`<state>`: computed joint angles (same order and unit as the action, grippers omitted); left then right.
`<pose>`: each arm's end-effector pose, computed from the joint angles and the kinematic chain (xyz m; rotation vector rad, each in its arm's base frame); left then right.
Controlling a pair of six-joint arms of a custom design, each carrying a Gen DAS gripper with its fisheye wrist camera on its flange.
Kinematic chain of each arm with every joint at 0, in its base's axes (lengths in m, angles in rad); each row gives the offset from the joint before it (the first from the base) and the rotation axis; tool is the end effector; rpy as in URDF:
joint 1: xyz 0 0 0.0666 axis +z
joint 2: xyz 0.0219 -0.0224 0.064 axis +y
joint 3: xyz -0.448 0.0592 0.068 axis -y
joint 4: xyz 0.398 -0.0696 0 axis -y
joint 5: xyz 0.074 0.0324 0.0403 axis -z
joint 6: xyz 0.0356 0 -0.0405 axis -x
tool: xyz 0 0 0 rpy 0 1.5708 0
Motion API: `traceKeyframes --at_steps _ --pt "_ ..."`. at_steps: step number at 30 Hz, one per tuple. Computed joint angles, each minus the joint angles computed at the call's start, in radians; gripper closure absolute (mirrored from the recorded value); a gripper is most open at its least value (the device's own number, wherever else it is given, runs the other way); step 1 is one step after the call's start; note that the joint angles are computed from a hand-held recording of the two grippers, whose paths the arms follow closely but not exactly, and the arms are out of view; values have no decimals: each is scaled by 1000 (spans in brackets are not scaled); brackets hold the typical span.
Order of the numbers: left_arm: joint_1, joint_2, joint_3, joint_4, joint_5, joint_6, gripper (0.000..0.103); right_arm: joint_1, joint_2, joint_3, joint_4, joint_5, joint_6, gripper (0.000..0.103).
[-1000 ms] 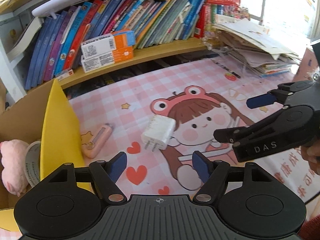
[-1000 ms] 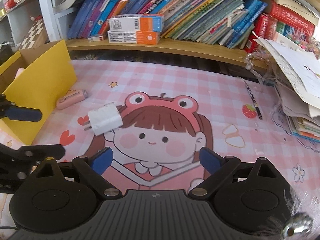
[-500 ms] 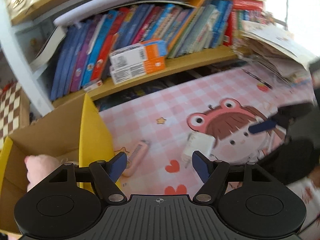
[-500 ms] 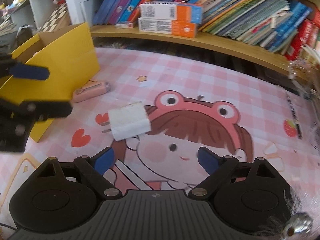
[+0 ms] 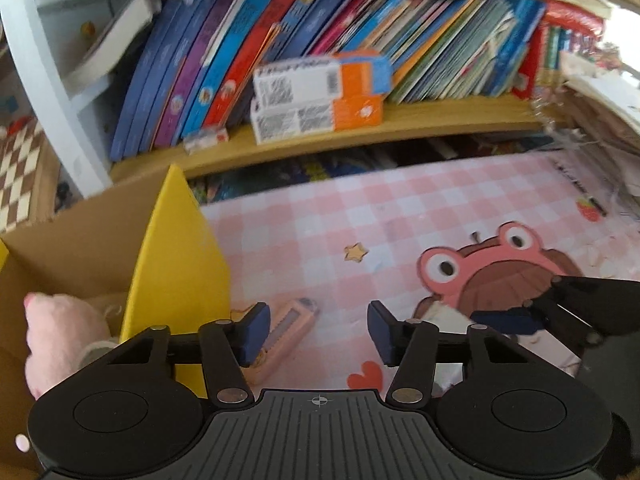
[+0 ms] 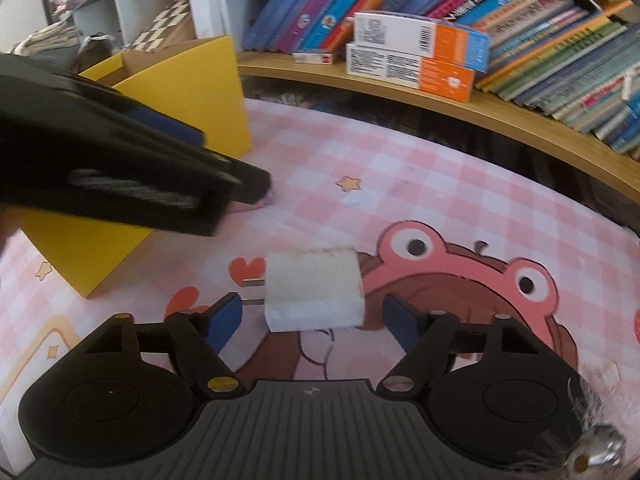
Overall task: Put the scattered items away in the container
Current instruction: 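Close the right tool on the white charger while the left tool lowers onto the pink cutter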
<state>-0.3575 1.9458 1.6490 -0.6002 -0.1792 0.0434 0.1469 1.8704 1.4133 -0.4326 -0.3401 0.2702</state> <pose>0.6557 -0.2386 0.3208 0.3067 2.4292 0.0448 0.6352 0.1056 0.2792 -0.6451 2.3369 0.3619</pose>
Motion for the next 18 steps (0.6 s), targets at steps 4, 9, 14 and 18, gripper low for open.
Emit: traceKeyframes --at_steps 4,9,14,18 --pt "2 32 29 -38 -15 5 53 3 1 -5 11 -6 25 40" --pt "-4 59 45 -47 -51 -14 53 -1 -12 -19 11 2 39 40" --pt "-17 75 26 15 -129 -77 53 -16 -45 -52 -1 25 27 41" --pt "-17 76 15 47 -139 -84 53 -30 -70 -73 -22 43 10 41"
